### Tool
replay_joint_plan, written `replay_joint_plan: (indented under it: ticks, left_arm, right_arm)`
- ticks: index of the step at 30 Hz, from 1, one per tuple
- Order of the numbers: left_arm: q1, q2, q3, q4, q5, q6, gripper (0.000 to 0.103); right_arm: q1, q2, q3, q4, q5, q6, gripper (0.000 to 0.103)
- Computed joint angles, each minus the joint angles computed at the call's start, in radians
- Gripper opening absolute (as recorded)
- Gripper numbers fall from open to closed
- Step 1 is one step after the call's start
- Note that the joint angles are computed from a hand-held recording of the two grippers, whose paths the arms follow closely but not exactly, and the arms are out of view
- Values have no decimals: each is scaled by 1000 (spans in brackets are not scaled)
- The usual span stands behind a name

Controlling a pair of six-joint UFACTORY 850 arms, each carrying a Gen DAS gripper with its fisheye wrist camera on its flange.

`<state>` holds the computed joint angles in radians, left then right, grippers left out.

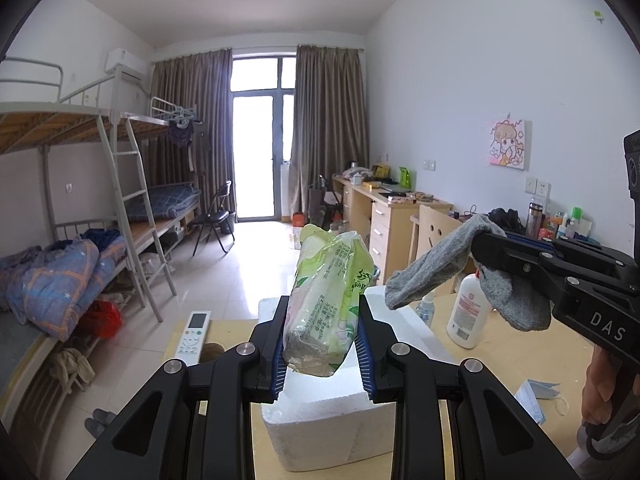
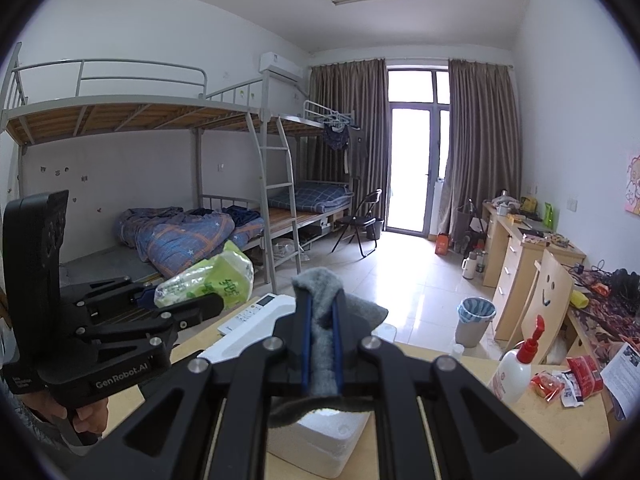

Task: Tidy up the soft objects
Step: 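Carry the green packet and grey sock over the white foam box, then open the left tool to drop the green packet into the foam box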

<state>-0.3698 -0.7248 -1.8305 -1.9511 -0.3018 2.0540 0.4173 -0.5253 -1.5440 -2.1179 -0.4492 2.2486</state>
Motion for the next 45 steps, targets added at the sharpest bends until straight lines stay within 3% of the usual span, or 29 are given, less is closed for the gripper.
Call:
replay_joint_plan:
  ticks: [8,12,19,33,38,41,42,44,45]
  left_arm:
    - [-9,-42,-65,161,30,-157,31]
    - [-17,-79,-124,348,33,-347,31]
    - [-30,-120,-196,553,21,-535,31]
    - [-34,-186,-303,746,-1,-713,31]
    - [-35,-227,-368,877,-15,-840,31]
    - [-37,-228,-367,860,-1,-819,32]
    - [-39,-225,-364,855,1,-810,34]
    - [-41,-223,-361,845,4,-803,50]
    - [-42,-220,-355,838,13,-799,66]
  right_arm:
    - [-9,-22,-31,58,26,-51,12]
    - [-13,-19,-29,84,24,-68,12]
    - [-19,-3,-14,121,1,-86,12]
    - [-9,13,4,165,-40,-114,12]
    - [-13,16,10,155,-37,-108,12]
    - [-13,16,9,165,-39,-119,12]
    - [-13,16,8,164,-39,-117,12]
    - [-12,18,12,159,-42,-113,12]
    - [-12,17,8,162,-42,-117,12]
